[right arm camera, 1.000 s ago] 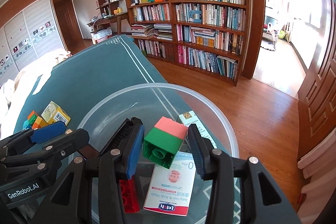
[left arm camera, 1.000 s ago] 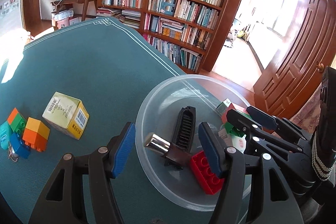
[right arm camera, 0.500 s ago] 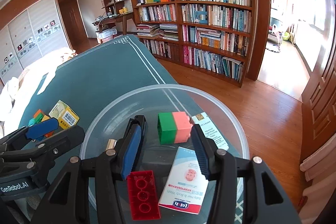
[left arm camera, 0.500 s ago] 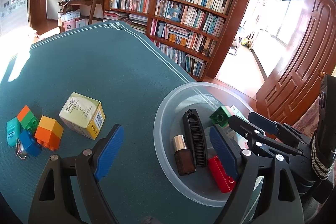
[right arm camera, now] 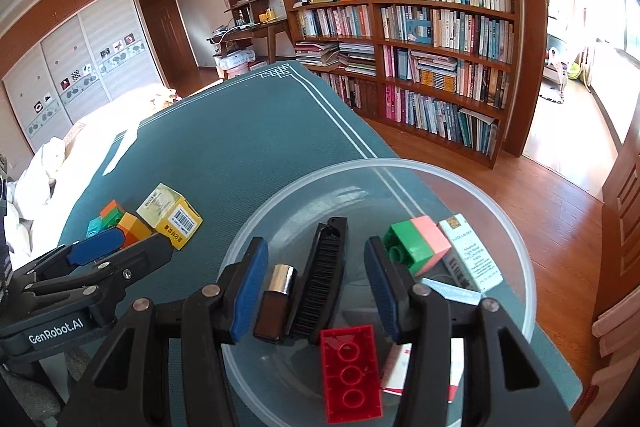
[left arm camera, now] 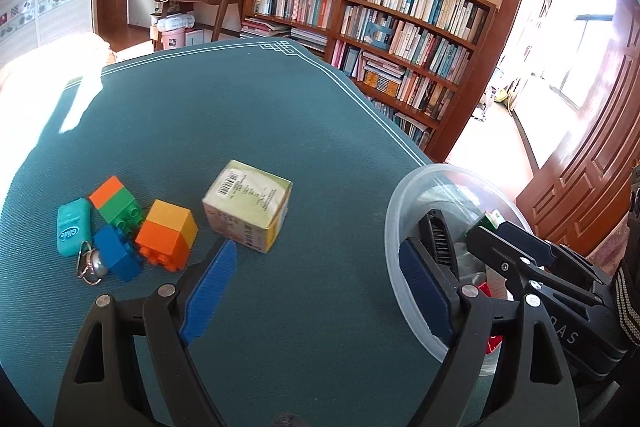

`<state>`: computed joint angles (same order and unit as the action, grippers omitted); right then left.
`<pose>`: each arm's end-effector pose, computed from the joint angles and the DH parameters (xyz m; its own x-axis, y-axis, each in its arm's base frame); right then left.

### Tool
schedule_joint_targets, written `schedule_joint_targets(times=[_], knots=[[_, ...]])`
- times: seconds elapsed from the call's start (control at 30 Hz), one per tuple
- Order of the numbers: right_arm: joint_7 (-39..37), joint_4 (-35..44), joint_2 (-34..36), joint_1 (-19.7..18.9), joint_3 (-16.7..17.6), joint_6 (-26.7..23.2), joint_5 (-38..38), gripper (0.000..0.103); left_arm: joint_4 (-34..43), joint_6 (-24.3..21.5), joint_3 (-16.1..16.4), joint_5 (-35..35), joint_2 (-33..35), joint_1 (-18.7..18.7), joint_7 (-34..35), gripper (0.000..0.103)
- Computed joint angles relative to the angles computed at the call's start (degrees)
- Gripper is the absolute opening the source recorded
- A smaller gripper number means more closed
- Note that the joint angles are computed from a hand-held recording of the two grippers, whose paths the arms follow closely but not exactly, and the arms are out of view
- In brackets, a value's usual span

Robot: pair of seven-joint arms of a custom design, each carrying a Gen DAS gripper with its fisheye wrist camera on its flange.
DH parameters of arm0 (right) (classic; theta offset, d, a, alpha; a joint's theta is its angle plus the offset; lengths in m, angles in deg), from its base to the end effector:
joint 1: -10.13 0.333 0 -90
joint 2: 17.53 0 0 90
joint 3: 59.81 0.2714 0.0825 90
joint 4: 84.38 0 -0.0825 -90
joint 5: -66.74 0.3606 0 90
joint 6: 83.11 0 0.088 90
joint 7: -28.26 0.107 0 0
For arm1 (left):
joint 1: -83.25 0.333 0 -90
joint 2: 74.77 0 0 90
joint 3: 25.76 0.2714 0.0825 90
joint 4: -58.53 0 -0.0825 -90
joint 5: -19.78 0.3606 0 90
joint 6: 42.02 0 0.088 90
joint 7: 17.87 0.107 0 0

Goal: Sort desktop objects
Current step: 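Move the left gripper to the teal Glide box while the right approaches the cardboard box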

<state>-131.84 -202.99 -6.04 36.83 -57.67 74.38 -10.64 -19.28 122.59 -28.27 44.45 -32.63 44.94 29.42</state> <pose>0.4814 0.3095 0.3351 -0.1640 -0.9711 -0.1732 -0.6411 0.2384 -0.7295 0.5446 -0.4898 0.3527 -0.3747 -0.9081 0.1870 -0.7026 0.1465 -0.6963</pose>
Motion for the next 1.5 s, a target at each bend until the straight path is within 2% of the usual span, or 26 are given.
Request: schedule_joint_targets(times=[0.37, 0.57, 0.93, 1.17, 1.23, 1.37, 1.47, 1.5], knots=[[-5.66, 8.07, 6.66, 3.12, -1.08, 3.2, 3.76, 0.055, -9.96, 2.08, 6.37, 5.74, -6.35, -0.01, -11.89, 0.086], [-9.83, 11.42, 9.56, 5.32, -2.72, 4.58, 8.45, 0.055, -12.27, 1.91, 6.99, 9.13, -7.83, 1.87, -15.8, 0.086], [-19.19, 17.92, 14.8, 9.17, -5.5, 5.59, 16.61, 0.055, -9.78, -4.11, 6.34, 13.3, -6.24, 5.13, -21.03, 0.086], [-27.08, 22.61, 18.65, 11.36, -6.96, 5.13, 23.33, 0.055, -6.88, -5.44, 4.69, 12.25, -3.22, 7.64, -20.39, 0.086], [-29.21, 23.91, 19.7, 11.76, -7.33, 5.14, 25.38, 0.055, -6.43, -4.36, 4.9, 12.14, -2.63, 7.74, -20.46, 0.086], [-33.07, 26.43, 21.78, 12.6, -8.03, 5.11, 29.21, 0.055, -3.68, -8.35, 5.71, 12.55, -1.02, 6.75, -19.97, 0.086], [-35.78, 28.14, 23.34, 13.23, -8.56, 5.04, 31.89, 0.055, -3.15, -8.61, 4.14, 10.64, 0.06, 8.26, -18.52, 0.086], [-36.86, 28.7, 23.8, 13.25, -8.56, 4.99, 32.94, 0.055, -3.8, -7.79, 5.16, 11.54, -0.18, 7.6, -19.49, 0.086]])
